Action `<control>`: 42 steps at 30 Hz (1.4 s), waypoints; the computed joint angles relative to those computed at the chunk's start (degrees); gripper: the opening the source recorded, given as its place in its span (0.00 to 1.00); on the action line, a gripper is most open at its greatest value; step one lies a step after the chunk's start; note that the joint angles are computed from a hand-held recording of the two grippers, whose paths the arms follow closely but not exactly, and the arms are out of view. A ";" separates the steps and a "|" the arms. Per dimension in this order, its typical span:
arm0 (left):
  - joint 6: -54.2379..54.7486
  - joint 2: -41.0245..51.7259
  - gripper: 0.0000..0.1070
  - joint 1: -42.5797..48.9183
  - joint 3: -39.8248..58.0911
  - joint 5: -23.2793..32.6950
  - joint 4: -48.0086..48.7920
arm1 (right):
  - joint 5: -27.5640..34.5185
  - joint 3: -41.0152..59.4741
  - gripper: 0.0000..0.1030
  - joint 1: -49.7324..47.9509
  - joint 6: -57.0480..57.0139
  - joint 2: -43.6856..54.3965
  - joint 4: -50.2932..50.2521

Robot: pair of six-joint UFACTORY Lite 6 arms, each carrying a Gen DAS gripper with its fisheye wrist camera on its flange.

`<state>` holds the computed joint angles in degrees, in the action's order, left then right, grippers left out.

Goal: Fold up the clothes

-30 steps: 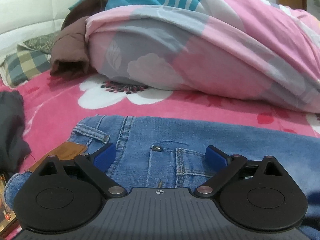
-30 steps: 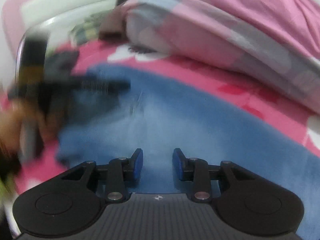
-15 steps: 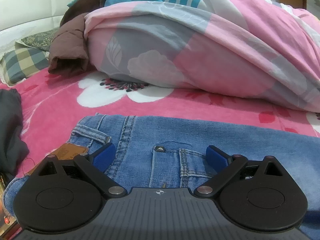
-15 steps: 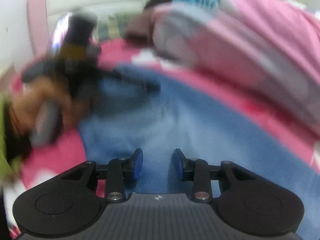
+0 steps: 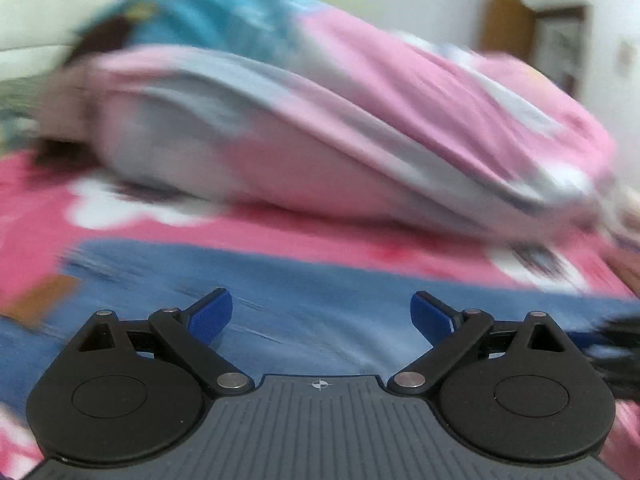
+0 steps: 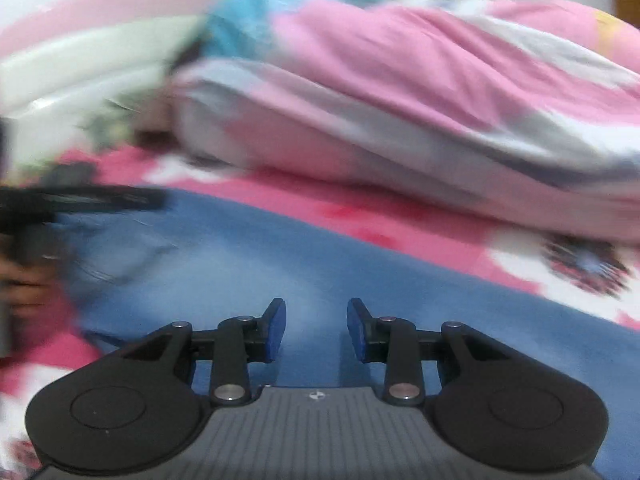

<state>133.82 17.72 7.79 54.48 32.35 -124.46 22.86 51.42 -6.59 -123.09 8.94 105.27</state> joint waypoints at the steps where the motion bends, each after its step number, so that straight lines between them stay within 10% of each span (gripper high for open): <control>1: 1.51 0.39 0.91 -2.24 -0.05 -1.98 0.46 | -1.11 -0.49 0.35 -1.71 -0.27 0.90 -0.58; 8: 31.29 2.17 0.92 -11.41 -1.28 -9.79 -24.41 | 11.36 -7.40 0.35 -21.66 15.51 -9.33 -25.20; 16: 32.76 2.16 0.95 -11.52 -2.48 -8.91 -27.32 | 3.32 8.76 0.37 -22.69 10.42 8.09 -11.79; 26: 32.73 2.52 0.96 -11.83 -1.83 -9.58 -27.85 | 15.45 -1.06 0.41 -40.58 11.06 -1.72 -20.77; 33: 34.23 0.02 0.96 -11.33 -4.00 -8.53 -30.16 | 3.57 10.19 0.49 -35.20 -3.56 12.30 1.96; 38: 23.21 -9.58 0.96 -8.17 -9.84 -1.66 -21.73 | 9.91 6.37 0.55 -39.51 -8.46 12.30 3.27; 42: 2.54 -8.24 0.96 -13.15 -2.21 -6.66 -7.28 | 10.60 7.01 0.62 -39.32 -9.33 13.31 3.03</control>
